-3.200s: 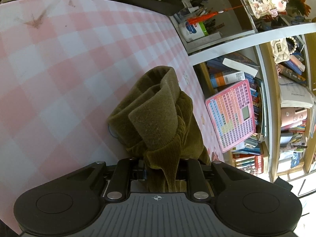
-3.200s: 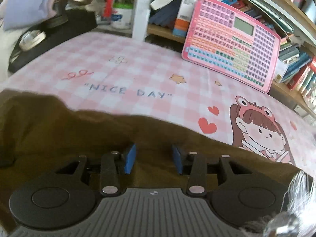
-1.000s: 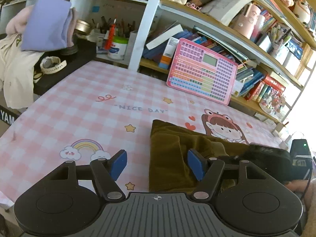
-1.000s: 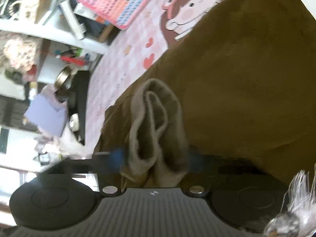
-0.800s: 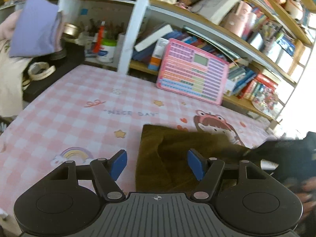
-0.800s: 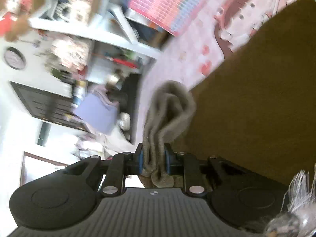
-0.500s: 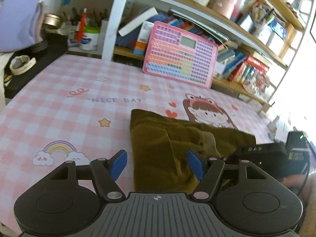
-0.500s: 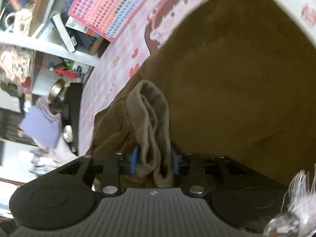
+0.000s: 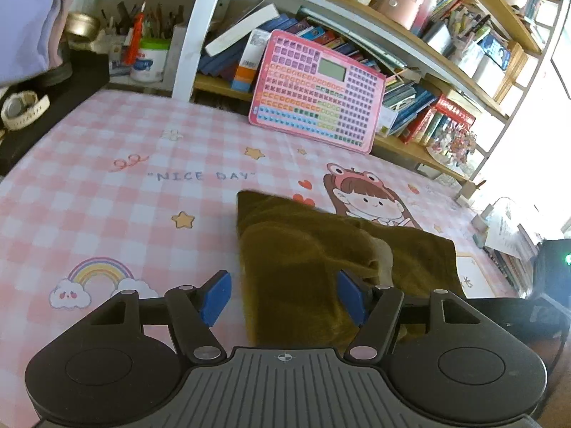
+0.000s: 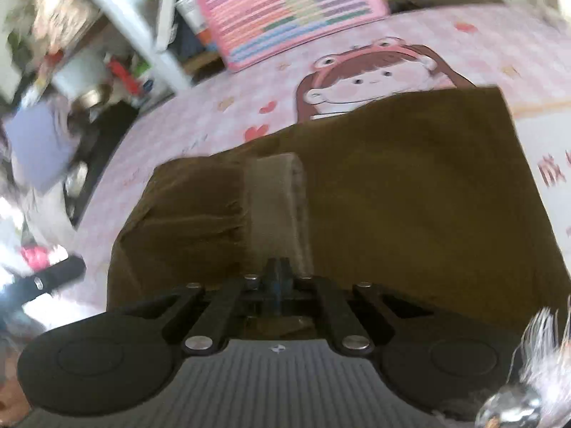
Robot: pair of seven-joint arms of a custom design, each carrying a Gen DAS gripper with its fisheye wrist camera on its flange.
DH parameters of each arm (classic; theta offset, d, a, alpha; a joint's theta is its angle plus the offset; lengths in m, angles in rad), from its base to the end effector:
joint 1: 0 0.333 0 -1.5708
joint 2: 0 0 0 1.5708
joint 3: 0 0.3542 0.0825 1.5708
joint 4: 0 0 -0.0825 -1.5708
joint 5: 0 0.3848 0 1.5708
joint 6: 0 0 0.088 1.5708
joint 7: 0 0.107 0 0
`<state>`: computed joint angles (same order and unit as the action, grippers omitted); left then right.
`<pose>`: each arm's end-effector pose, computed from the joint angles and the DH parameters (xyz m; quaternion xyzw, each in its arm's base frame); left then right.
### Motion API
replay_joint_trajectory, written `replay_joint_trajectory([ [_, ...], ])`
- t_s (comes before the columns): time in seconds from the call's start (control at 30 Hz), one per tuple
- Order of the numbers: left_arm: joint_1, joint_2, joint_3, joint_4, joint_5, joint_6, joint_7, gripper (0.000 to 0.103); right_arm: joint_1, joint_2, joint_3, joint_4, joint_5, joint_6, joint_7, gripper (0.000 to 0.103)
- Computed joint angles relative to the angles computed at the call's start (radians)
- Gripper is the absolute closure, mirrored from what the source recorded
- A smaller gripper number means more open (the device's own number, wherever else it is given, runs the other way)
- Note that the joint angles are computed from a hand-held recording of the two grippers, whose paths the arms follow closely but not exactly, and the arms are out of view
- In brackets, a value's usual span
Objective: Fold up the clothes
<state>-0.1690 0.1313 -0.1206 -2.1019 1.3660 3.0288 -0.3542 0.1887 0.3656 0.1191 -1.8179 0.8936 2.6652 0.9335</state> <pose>0.5387 -0.2351 0.4441 -0.7350 0.5243 -0.3853 0.1911 0.6641 0.1779 0.4181 -0.7233 0.5842 0.0046 0.3681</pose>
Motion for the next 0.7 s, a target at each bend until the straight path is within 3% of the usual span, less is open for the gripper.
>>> replay_joint_trajectory([
  [0.13, 0.018, 0.031, 0.012, 0.006, -0.047, 0.062, 0.023, 0.031, 0.005, -0.036, -0.017, -0.044, -0.018, 0.036, 0.053, 0.101],
  [0.23, 0.014, 0.076, 0.050, 0.038, -0.009, 0.147, -0.039, 0.031, 0.009, -0.089, -0.028, -0.111, -0.032, 0.057, 0.065, 0.098],
  [0.27, 0.005, 0.096, 0.071, 0.056, 0.021, 0.180, -0.078, 0.031, 0.015, -0.110, -0.037, -0.138, -0.053, 0.061, 0.083, 0.095],
  [0.33, 0.019, 0.132, 0.071, 0.072, -0.037, 0.214, -0.040, 0.031, 0.024, -0.151, -0.050, -0.191, -0.084, 0.081, 0.113, 0.072],
  [0.43, 0.139, 0.184, -0.053, 0.067, -0.251, 0.222, 0.139, 0.033, 0.027, -0.188, -0.056, -0.237, -0.094, 0.138, 0.127, 0.065],
  [0.53, 0.153, 0.236, -0.044, 0.089, -0.288, 0.313, 0.148, 0.036, 0.033, -0.206, -0.069, -0.265, -0.119, 0.189, 0.184, 0.062],
  [0.63, 0.310, 0.288, -0.217, 0.109, -0.312, 0.292, 0.207, 0.046, 0.042, -0.218, -0.088, -0.291, -0.182, 0.209, 0.287, 0.057],
  [0.7, 0.352, 0.314, -0.263, 0.116, -0.340, 0.301, 0.233, 0.047, 0.041, -0.223, -0.091, -0.302, -0.206, 0.213, 0.328, 0.054],
])
